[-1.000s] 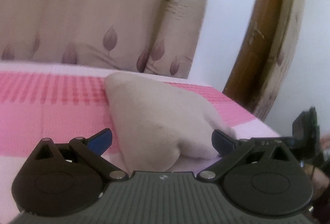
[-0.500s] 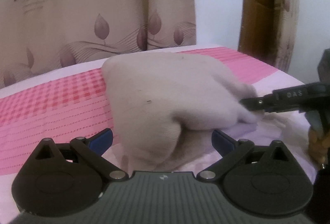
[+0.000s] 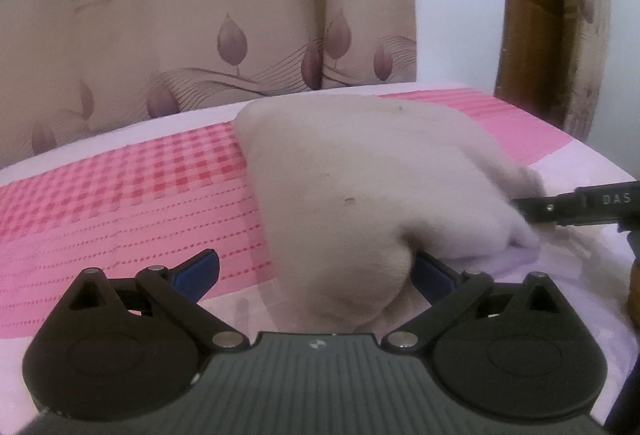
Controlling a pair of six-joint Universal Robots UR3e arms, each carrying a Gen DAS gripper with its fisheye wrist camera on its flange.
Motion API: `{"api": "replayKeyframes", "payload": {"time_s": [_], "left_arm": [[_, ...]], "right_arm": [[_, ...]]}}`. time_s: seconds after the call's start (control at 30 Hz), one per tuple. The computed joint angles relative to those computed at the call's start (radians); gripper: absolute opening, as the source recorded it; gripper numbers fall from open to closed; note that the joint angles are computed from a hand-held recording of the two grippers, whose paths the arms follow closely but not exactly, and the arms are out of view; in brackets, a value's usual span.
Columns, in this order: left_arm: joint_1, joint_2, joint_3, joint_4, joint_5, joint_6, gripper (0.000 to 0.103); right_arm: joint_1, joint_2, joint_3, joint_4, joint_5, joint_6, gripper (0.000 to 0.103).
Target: Fold small clothes
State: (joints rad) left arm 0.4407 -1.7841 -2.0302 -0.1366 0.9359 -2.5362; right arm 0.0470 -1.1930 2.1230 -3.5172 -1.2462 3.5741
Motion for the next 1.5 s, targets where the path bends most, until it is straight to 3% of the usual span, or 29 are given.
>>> {"api": "replayKeyframes", "payload": {"time_s": [0.17, 0.4, 0.6, 0.73, 0.87, 0.97, 1.1, 1.27, 1.37, 1.5], "left_arm": [[0.005, -0.031, 0.024, -0.003, 0.033, -0.022, 0.101], [0.096, -0.052, 0.074, -0.160, -0.007, -0.136, 0.101], [0.157, 0.045, 0.024, -0.255, -0.024, -0.056, 0.101], [0.174, 0.136, -0.008, -0.306, -0.027, 0.016, 0.101], [0.227, 0.154, 0.048, -0.405, -0.170, 0.010, 0.103], [0.226, 0.069, 0.186, -0.531, -0.288, -0.033, 0.103], [0.148, -0.142, 0.484, -0.741, -0.312, -0.091, 0.103], [0.069, -0.388, 0.839, -0.961, -0.274, -0.081, 0.103], [0.058, -0.525, 1.048, -1.160, -0.314, -0.013, 0.103], [0.044, -0.684, 1.289, -1.327, -0.359, 0.021, 0.103]], "right_arm": [[0.005, 0.000, -0.003, 0.006, -0.008, 0.001, 0.044], [0.012, -0.002, -0.017, 0.033, -0.006, -0.032, 0.054], [0.010, -0.002, -0.025, 0.047, 0.003, -0.056, 0.058], [-0.021, -0.007, -0.010, 0.038, 0.063, -0.044, 0.062], [-0.083, -0.003, 0.038, -0.040, 0.168, -0.001, 0.077], [-0.125, 0.000, 0.084, -0.138, 0.204, 0.065, 0.080], [-0.189, 0.045, 0.084, -0.217, 0.280, 0.176, 0.085], [-0.176, 0.076, -0.073, -0.037, 0.273, 0.102, 0.085], [-0.155, 0.120, -0.207, 0.113, 0.288, 0.038, 0.085], [-0.126, 0.187, -0.388, 0.299, 0.292, -0.065, 0.085]]}}
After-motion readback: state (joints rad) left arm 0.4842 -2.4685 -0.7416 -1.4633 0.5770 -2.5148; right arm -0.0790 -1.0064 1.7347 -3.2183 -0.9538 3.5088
